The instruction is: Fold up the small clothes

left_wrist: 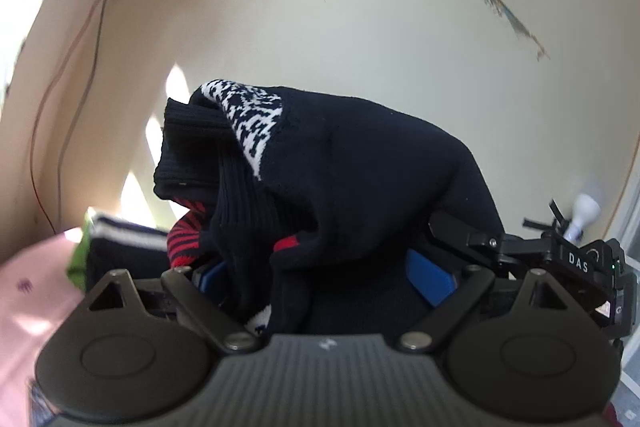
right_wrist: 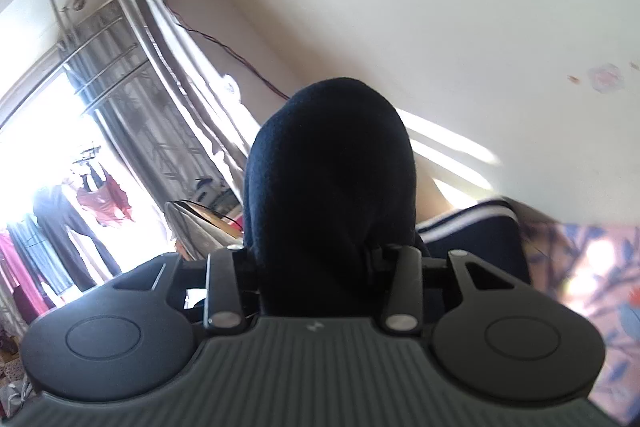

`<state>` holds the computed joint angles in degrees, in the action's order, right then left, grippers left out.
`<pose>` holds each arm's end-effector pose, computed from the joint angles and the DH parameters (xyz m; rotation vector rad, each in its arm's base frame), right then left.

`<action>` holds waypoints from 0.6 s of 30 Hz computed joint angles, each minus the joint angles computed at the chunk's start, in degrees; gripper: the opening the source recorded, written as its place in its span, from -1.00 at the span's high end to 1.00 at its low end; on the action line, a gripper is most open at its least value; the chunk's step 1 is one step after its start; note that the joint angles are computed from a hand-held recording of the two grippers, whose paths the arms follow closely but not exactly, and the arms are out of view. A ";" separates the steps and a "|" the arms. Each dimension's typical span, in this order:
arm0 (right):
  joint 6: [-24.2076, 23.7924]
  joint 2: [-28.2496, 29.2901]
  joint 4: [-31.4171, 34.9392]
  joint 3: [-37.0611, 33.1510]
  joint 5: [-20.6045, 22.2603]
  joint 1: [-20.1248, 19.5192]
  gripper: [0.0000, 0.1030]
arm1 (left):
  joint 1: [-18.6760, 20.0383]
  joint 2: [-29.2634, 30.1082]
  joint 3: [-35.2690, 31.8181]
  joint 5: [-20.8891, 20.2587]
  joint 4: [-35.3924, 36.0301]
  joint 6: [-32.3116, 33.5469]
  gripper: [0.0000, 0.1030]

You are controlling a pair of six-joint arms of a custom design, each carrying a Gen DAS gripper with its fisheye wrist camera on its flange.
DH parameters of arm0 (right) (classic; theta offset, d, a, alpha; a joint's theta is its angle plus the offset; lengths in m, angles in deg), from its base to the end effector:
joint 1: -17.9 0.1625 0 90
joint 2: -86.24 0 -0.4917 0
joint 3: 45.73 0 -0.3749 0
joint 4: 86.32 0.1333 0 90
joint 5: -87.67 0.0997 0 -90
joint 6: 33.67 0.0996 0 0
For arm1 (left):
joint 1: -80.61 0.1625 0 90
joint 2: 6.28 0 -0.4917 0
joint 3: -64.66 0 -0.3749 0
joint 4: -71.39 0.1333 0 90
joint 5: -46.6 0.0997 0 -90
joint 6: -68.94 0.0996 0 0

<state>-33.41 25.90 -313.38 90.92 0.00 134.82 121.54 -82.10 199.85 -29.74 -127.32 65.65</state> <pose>0.3342 -0.3547 0.2639 -0.6049 2.4237 -1.4111 -0.2371 -0.4132 0.3292 -0.9098 -2.5352 1.2507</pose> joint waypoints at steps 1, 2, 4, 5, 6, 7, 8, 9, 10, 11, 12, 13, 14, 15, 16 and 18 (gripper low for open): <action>-1.49 1.17 1.47 -2.87 4.38 -1.40 0.14 | -0.12 -0.50 -1.37 1.96 0.13 1.31 -0.80; -1.37 1.99 3.88 -5.41 7.17 -2.23 0.14 | -0.15 -0.54 -2.73 3.96 0.10 2.89 -0.83; -1.11 4.00 8.00 -10.22 9.76 -3.91 0.14 | 0.59 0.89 -5.83 7.21 0.44 6.81 -0.89; -1.54 5.40 8.79 -11.87 9.98 -4.88 0.14 | 1.60 2.21 -7.43 8.14 1.19 8.32 -0.92; -1.96 7.49 8.31 -13.38 8.95 -5.84 0.14 | 2.70 3.76 -8.80 8.93 1.97 8.94 -0.92; -1.98 8.93 8.26 -14.31 7.29 -6.86 0.14 | 4.47 6.18 -10.65 9.67 3.40 8.90 -0.92; -1.87 10.83 6.82 -15.00 4.11 -7.54 0.14 | 6.26 8.45 -12.38 9.97 5.19 8.31 -0.91; -3.39 12.47 6.68 -15.81 -1.11 -8.08 0.13 | 8.51 11.24 -14.52 10.03 7.92 7.26 -0.87; -4.85 14.19 7.16 -16.90 -7.10 -8.40 0.12 | 10.40 13.98 -16.47 10.35 10.58 6.24 -0.83; -6.36 15.56 9.92 -18.25 -13.10 -9.09 0.07 | 12.04 16.86 -18.39 11.48 13.52 4.89 -0.69; -8.80 17.37 10.71 -19.44 -19.10 -9.63 0.04 | 13.10 19.12 -20.33 13.34 17.99 2.76 -0.52; -9.88 19.50 9.15 -19.28 -23.13 -10.86 -0.16 | 13.93 21.21 -21.47 14.65 20.40 0.99 -0.42; -8.97 20.07 5.22 -17.68 -24.76 -10.90 -0.39 | 14.49 22.65 -21.63 14.67 20.41 0.39 -0.36; -7.27 20.05 1.22 -15.63 -23.99 -11.23 -0.41 | 14.19 23.05 -20.64 15.34 18.03 1.39 -0.44; -5.75 19.16 -0.89 -13.48 -21.13 -12.03 -0.40 | 13.41 23.24 -19.42 16.40 15.29 3.02 -0.51; -6.92 16.88 -5.83 -9.17 -19.85 -11.53 -0.41 | 11.63 22.64 -17.75 18.08 13.89 3.82 -0.55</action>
